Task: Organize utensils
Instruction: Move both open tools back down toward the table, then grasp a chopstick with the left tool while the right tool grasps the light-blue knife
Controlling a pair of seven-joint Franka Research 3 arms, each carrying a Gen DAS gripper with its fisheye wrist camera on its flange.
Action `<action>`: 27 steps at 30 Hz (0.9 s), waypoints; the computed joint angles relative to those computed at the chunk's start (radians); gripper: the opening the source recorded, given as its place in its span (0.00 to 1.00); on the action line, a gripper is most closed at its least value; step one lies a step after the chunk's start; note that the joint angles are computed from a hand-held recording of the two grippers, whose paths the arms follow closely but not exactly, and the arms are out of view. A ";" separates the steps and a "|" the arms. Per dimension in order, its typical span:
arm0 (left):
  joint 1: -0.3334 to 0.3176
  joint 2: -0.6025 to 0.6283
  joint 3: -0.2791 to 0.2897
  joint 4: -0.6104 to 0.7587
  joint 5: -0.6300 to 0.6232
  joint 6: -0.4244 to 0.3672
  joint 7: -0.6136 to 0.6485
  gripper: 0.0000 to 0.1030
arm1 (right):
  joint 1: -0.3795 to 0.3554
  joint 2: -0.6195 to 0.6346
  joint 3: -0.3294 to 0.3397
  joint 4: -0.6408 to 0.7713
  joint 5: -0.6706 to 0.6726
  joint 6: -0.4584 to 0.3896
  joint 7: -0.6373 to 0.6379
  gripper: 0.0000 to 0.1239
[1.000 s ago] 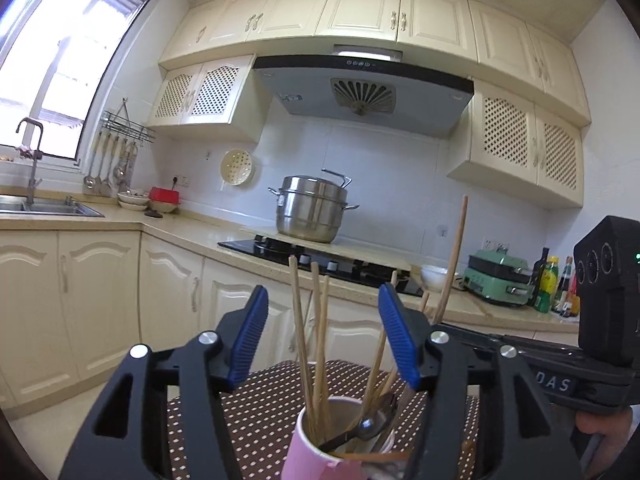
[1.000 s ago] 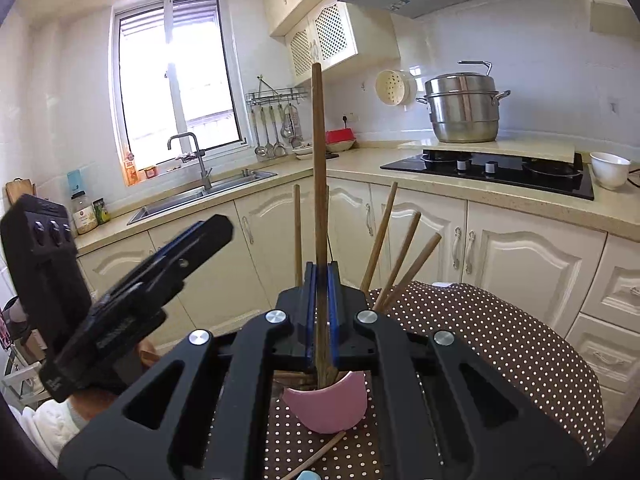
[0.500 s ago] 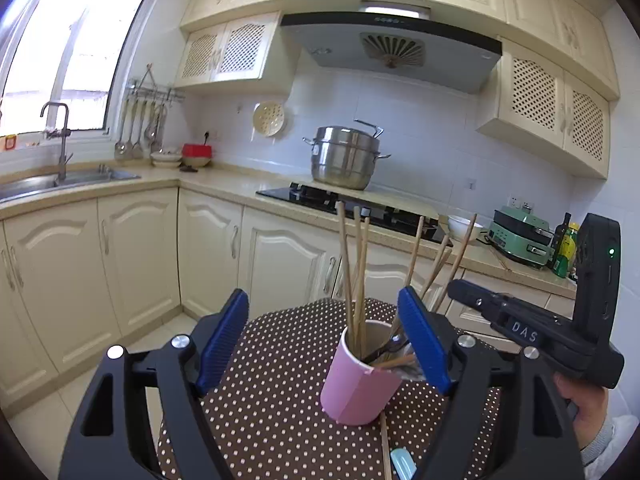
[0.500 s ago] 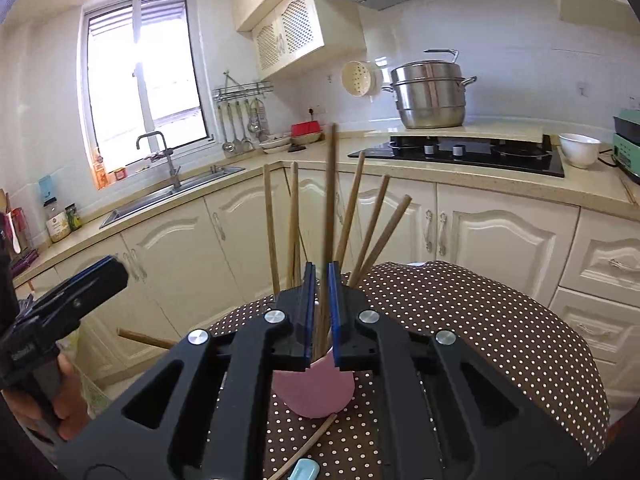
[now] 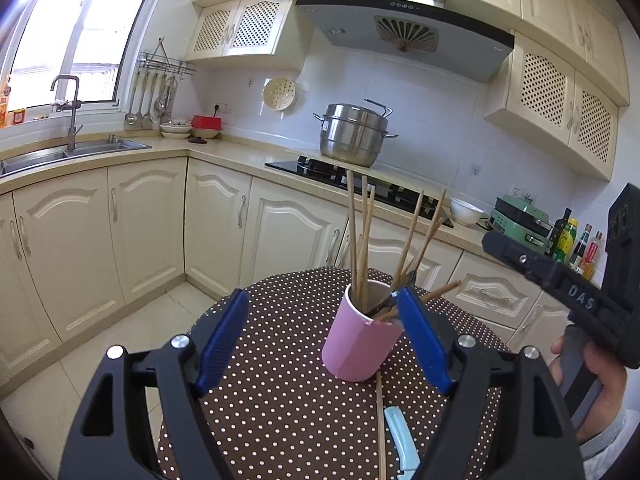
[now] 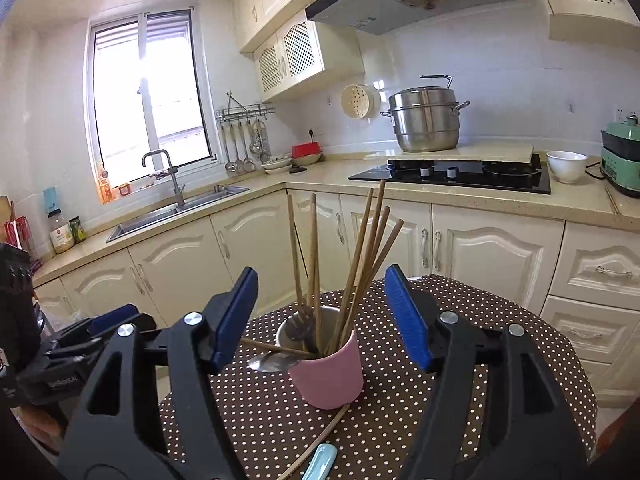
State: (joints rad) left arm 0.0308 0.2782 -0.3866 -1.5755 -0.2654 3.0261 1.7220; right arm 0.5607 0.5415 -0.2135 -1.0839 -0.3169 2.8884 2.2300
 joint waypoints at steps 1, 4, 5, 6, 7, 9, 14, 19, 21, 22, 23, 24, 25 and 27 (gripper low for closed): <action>0.004 -0.007 -0.003 -0.009 -0.002 -0.002 0.005 0.73 | 0.009 -0.014 -0.008 -0.020 -0.009 0.006 0.009 0.54; 0.005 -0.029 -0.009 -0.039 -0.015 -0.006 0.019 0.73 | 0.027 -0.066 -0.021 -0.102 -0.033 0.030 0.035 0.54; 0.004 -0.035 -0.008 -0.046 -0.020 -0.011 0.023 0.73 | 0.034 -0.084 -0.027 -0.131 -0.046 0.034 0.048 0.55; -0.001 -0.039 -0.004 -0.051 -0.023 -0.017 0.024 0.73 | 0.039 -0.100 -0.031 -0.156 -0.058 0.035 0.059 0.55; -0.007 -0.045 0.002 -0.056 -0.024 -0.027 0.021 0.73 | 0.041 -0.113 -0.031 -0.177 -0.069 0.034 0.068 0.55; -0.017 -0.053 0.010 -0.065 -0.033 -0.047 0.025 0.73 | 0.039 -0.143 -0.021 -0.226 -0.087 0.025 0.080 0.55; 0.001 -0.058 -0.019 -0.053 -0.183 -0.176 0.146 0.73 | -0.002 -0.203 0.043 -0.336 -0.093 -0.011 0.076 0.56; -0.070 -0.048 0.057 -0.045 -0.151 -0.285 0.087 0.73 | -0.070 -0.230 0.140 -0.404 0.004 -0.085 -0.006 0.57; -0.081 -0.036 0.065 -0.033 -0.157 -0.337 0.085 0.73 | -0.087 -0.233 0.167 -0.421 0.044 -0.116 -0.041 0.57; -0.083 -0.028 0.069 -0.021 -0.159 -0.372 0.085 0.73 | -0.093 -0.237 0.177 -0.432 0.060 -0.125 -0.056 0.57; -0.090 -0.010 0.077 0.005 -0.147 -0.430 0.068 0.73 | -0.098 -0.237 0.186 -0.435 0.079 -0.147 -0.069 0.57; -0.100 0.003 0.087 0.023 -0.130 -0.462 0.046 0.73 | -0.103 -0.234 0.195 -0.434 0.098 -0.169 -0.082 0.57; -0.107 0.017 0.094 0.039 -0.116 -0.489 0.023 0.73 | -0.108 -0.234 0.204 -0.436 0.116 -0.183 -0.099 0.57; -0.104 0.044 0.092 0.068 -0.125 -0.541 0.012 0.73 | -0.114 -0.234 0.214 -0.445 0.143 -0.202 -0.121 0.57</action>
State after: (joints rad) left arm -0.0731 0.3223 -0.2947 -1.5072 -0.3900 2.4846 1.7338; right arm 0.4470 0.3070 0.0002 -1.5291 -0.1741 2.6866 2.1088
